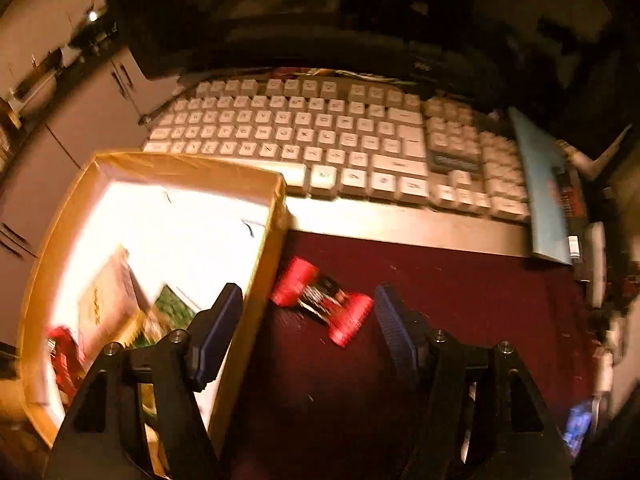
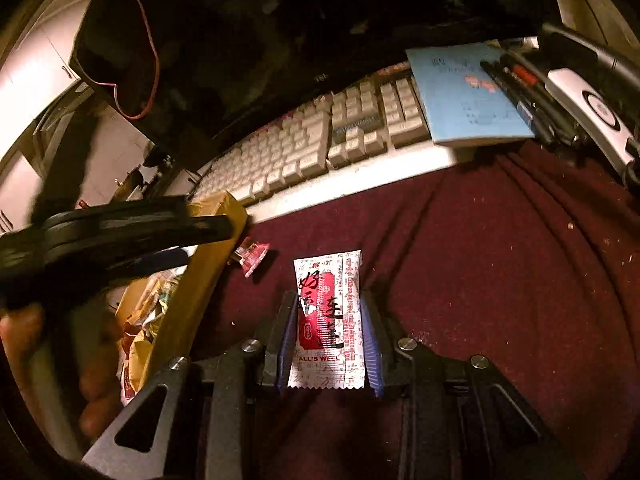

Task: Organize snacks
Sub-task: 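Grasp the small red candy on the cloth with the left gripper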

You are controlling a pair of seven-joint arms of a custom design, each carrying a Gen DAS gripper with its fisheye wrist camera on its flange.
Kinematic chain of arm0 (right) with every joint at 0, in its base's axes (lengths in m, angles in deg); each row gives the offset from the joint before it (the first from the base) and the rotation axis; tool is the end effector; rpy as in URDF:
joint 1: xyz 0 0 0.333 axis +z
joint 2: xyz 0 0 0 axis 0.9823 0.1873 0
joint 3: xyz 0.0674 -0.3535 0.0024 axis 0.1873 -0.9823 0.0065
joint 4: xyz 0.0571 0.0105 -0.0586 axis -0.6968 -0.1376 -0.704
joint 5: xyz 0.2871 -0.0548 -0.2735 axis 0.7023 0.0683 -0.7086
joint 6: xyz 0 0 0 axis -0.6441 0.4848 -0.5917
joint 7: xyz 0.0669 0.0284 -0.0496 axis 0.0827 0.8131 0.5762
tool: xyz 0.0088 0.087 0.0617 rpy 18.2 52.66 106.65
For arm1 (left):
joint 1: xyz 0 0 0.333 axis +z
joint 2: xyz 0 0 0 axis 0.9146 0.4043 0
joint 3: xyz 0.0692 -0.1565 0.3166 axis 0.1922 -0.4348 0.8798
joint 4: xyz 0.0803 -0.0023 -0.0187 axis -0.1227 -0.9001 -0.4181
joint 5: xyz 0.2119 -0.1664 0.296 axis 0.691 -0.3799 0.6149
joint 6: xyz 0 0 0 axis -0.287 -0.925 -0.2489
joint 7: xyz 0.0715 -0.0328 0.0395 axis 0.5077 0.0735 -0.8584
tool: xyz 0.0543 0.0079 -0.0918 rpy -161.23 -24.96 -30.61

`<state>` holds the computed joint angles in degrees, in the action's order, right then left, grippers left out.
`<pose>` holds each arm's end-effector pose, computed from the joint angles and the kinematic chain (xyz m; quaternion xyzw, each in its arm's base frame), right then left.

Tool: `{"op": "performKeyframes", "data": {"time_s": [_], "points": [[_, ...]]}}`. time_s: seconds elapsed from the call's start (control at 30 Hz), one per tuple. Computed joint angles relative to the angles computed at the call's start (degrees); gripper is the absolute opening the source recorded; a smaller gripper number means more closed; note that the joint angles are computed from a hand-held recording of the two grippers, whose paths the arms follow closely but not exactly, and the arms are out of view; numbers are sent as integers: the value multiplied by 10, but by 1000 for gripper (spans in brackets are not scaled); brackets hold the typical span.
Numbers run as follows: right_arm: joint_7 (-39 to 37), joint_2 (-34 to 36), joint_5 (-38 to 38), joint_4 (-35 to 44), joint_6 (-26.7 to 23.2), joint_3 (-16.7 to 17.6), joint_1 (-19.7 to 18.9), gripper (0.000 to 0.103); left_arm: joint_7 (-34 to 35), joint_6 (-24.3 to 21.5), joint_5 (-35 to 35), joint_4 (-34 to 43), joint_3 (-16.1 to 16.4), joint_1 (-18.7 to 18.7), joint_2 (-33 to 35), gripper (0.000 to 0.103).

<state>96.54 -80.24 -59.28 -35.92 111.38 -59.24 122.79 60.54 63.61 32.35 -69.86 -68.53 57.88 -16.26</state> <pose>0.5200 0.3398 0.4751 -0.5595 0.7018 -0.0695 0.4354 0.6505 -0.1713 0.5223 -0.6657 0.7001 -0.1586 0.2038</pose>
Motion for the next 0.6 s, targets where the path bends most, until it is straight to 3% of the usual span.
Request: {"op": "performKeyframes", "data": {"time_s": [0.07, 0.13, 0.17, 0.27, 0.37, 0.47, 0.6], "points": [[-21, 3, 19, -4, 18, -4, 5, 30, -13, -13, 11, 20, 5, -4, 14, 68], [-32, 14, 36, 1, 29, 43, -39, 30, -11, -13, 15, 19, 5, -4, 12, 66], [-36, 13, 42, -2, 38, 42, -38, 30, -8, -5, 10, 11, 4, -2, 6, 63], [-55, 13, 70, -14, 61, -46, 50, 30, 50, 12, -85, -19, -17, 23, -19, 56], [-76, 16, 102, -22, 78, -73, 79, 30, 51, 23, -92, -34, -18, 15, -32, 54], [-95, 16, 129, -26, 89, -72, 81, 30, 53, -25, -90, 17, -18, 8, 4, 53], [-117, 12, 145, -29, 88, -38, 56, 30, 40, -97, -83, 97, -8, -4, 69, 48]]}}
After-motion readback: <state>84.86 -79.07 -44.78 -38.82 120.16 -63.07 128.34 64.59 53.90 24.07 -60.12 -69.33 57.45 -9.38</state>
